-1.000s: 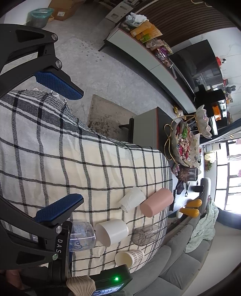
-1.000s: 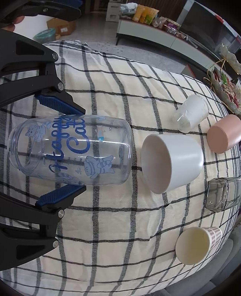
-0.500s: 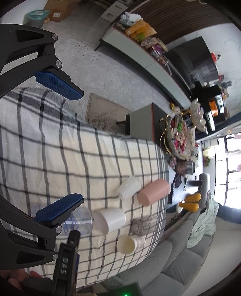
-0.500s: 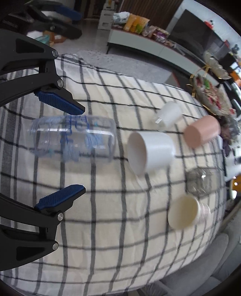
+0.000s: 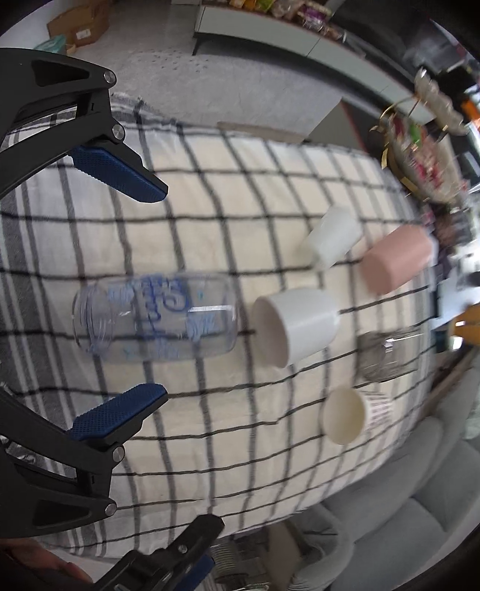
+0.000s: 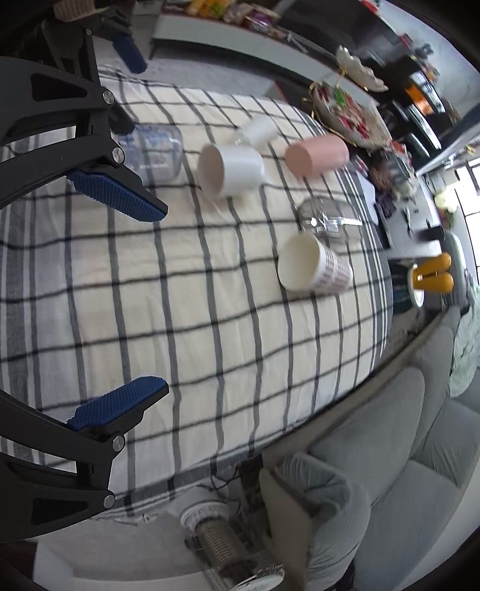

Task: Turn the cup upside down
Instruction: 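Carry the cup toward the left tool with the right tool while the left tool grasps it, then rotate the held cup with the left tool so its base faces up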

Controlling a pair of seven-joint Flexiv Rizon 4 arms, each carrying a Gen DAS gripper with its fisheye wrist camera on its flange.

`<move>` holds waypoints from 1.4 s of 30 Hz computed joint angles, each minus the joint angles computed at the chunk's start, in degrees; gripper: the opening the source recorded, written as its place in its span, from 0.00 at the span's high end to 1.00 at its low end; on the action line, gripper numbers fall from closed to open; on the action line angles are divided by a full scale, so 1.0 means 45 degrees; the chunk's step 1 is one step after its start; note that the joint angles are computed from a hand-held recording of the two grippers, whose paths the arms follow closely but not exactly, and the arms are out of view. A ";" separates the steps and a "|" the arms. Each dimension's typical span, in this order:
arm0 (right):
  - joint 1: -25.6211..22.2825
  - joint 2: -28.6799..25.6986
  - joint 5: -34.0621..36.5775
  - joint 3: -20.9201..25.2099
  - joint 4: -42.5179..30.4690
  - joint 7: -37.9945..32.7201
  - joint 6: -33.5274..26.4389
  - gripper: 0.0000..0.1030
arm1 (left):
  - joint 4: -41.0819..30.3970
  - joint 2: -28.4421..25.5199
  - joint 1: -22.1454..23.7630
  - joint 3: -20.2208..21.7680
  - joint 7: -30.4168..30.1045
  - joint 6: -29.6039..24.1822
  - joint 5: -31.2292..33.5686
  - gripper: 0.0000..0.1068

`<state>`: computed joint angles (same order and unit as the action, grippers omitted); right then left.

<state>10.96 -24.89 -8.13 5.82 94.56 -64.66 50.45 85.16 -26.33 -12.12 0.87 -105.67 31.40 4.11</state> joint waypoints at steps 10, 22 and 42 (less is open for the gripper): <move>-0.0410 -0.1433 0.1250 0.0239 -0.2273 -0.0739 -0.1547 0.14 | -0.4142 -0.2817 0.0442 -0.0350 0.0313 -0.5284 -0.1383 0.08; -0.0896 -0.3018 0.2694 0.0521 -0.4559 -0.1344 -0.3175 0.14 | -0.8011 -0.5409 0.0232 -0.0169 0.0727 -0.8646 -0.1421 0.30; -0.0914 -0.2116 0.3188 0.0700 -0.3600 -0.1890 -0.2383 0.14 | -0.2461 -0.1524 0.0316 -0.0046 0.0419 -0.2757 -0.1417 0.32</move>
